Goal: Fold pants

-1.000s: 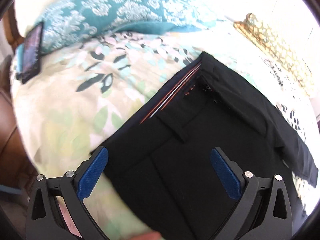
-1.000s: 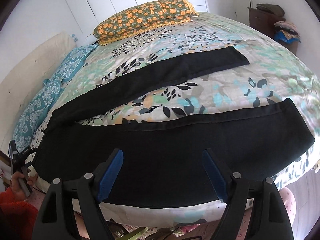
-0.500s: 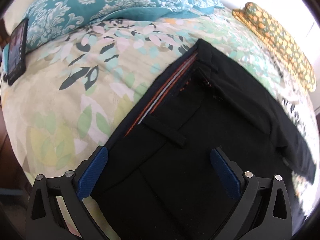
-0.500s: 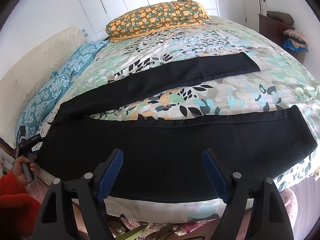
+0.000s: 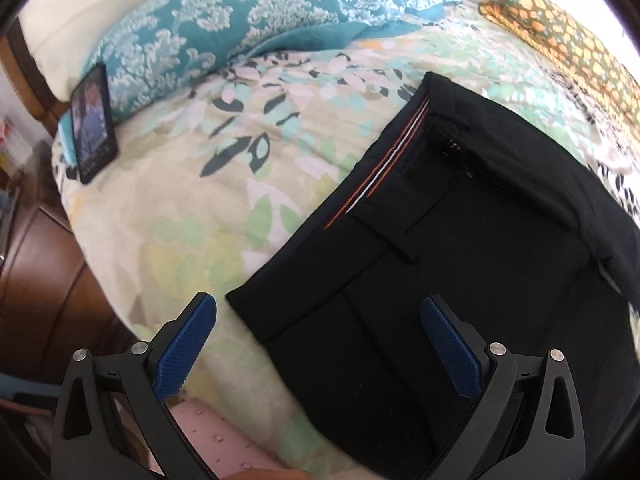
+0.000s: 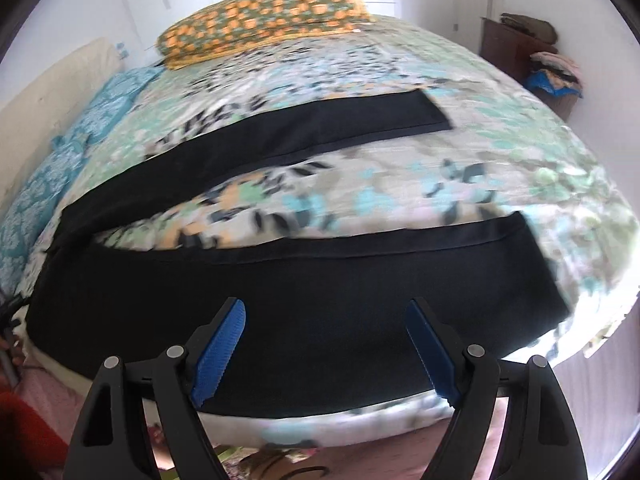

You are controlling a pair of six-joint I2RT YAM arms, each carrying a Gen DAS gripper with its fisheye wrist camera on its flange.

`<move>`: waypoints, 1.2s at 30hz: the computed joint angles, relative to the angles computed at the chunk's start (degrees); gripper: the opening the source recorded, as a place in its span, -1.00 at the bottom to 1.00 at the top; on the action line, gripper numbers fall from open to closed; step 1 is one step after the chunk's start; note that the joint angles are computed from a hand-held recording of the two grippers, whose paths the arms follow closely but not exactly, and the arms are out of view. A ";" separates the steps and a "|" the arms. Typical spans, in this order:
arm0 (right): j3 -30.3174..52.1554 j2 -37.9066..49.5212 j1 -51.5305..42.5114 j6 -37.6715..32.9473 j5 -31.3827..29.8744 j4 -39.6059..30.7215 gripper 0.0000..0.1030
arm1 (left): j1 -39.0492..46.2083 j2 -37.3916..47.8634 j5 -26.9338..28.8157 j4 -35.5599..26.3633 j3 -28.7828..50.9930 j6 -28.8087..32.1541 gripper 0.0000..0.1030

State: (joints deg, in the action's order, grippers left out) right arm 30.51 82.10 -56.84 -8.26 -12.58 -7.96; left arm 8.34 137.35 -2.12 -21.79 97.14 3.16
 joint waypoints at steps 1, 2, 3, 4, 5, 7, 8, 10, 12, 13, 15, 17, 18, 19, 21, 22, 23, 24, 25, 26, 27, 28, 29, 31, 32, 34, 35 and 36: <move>3.43 3.69 -6.69 -1.82 -1.40 -0.43 0.63 | 0.26 -1.13 1.19 0.45 -1.41 0.91 0.98; 7.87 8.74 -12.28 -3.13 -1.80 -1.45 0.72 | 0.36 -2.01 1.89 0.41 -2.46 1.60 0.98; 12.86 14.26 -16.65 -4.17 -1.84 -3.14 0.72 | 0.38 -2.49 2.24 0.15 -2.85 1.99 0.98; 18.54 19.86 -19.92 -5.68 -2.26 -6.28 0.72 | 0.30 -3.40 2.60 0.37 -3.88 2.30 0.98; 24.00 25.00 -22.05 -7.81 -3.51 -10.30 0.72 | 0.14 -4.22 2.81 0.85 -4.82 2.28 0.98; 32.70 33.50 -24.75 -12.03 -7.10 -18.40 0.72 | -0.45 -5.47 3.09 1.61 -6.05 1.67 0.98; 35.60 36.48 -25.33 -13.23 -8.58 -21.63 0.70 | -0.73 -5.98 3.32 1.77 -6.43 1.22 0.98; 38.44 40.23 -25.16 -15.47 -10.63 -26.14 0.65 | -1.30 -7.03 3.69 2.01 -7.26 0.47 0.98; 36.93 40.14 -22.82 -16.88 -6.40 -24.95 0.22 | -1.85 -7.40 3.57 1.88 -7.45 0.42 0.98; 34.93 38.48 -21.46 -17.85 -3.26 -22.71 -0.28 | -2.23 -7.51 3.19 1.62 -7.44 0.79 0.98; 31.82 34.53 -20.37 -19.16 -1.66 -20.96 -0.62 | -2.83 -7.84 2.29 1.30 -7.66 1.44 0.98; 27.75 30.72 -18.85 -21.69 3.27 -15.61 -0.63 | -3.38 -9.21 2.60 1.79 -9.14 1.89 0.98; 27.41 31.24 -18.60 -21.93 5.33 -14.49 -0.63 | -3.59 -9.94 3.10 2.37 -10.14 2.04 0.98; 28.46 33.08 -18.89 -21.34 6.27 -14.64 -0.63 | -3.97 -10.44 3.52 2.73 -10.83 2.31 0.98; 27.81 34.13 -19.19 -19.87 6.24 -12.71 -0.63 | -5.16 -10.79 3.57 2.91 -11.54 3.21 0.98; 26.67 33.58 -18.74 -19.52 6.68 -11.25 -0.62 | -6.10 -10.88 2.83 3.25 -12.06 3.79 0.98; 25.50 32.89 -18.49 -19.71 7.16 -9.92 -0.58 | -6.85 -11.03 2.02 3.83 -12.66 4.15 0.98; 24.65 32.06 -18.22 -19.69 7.62 -9.14 -0.54 | -7.57 -11.18 1.33 4.42 -13.24 4.41 0.98; 23.69 30.97 -18.10 -19.44 8.11 -8.17 -0.38 | -8.48 -11.28 0.64 4.93 -13.83 4.78 0.98; 22.64 29.47 -18.18 -19.19 8.52 -7.32 -0.06 | -9.14 -11.22 0.44 4.79 -13.86 5.10 0.98; 21.05 27.36 -18.16 -18.68 8.55 -6.19 0.07 | -9.68 -11.29 0.58 4.64 -13.87 5.25 0.98; 18.75 24.55 -18.31 -18.20 8.42 -4.34 0.27 | -10.34 -11.56 0.84 4.98 -14.22 5.33 0.98; 16.55 21.47 -18.47 -17.73 8.19 -2.67 0.38 | -11.14 -11.97 1.08 5.86 -14.81 5.30 0.98; 12.27 14.91 -17.64 -15.57 7.13 -0.70 0.52 | -12.82 -12.41 1.39 7.87 -15.74 5.13 0.98; 10.60 11.65 -16.89 -13.95 5.92 -0.73 0.57 | -13.58 -12.39 1.48 9.03 -16.14 5.10 0.98; 7.20 5.28 -14.62 -10.01 2.33 -1.67 0.61 | -15.69 -11.42 0.62 11.50 -16.19 5.07 0.98; 5.31 2.16 -12.71 -7.68 1.00 -2.06 0.67 | -16.78 -10.45 -0.49 12.52 -15.63 5.03 0.98; 3.13 -0.76 -10.17 -4.89 -0.05 -1.74 0.68 | -17.72 -9.50 -1.53 13.48 -15.02 4.96 0.98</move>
State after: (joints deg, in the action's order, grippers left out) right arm 33.63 81.34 -67.00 -13.15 -12.63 -9.70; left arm -9.38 127.85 -3.65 -8.31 82.12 8.12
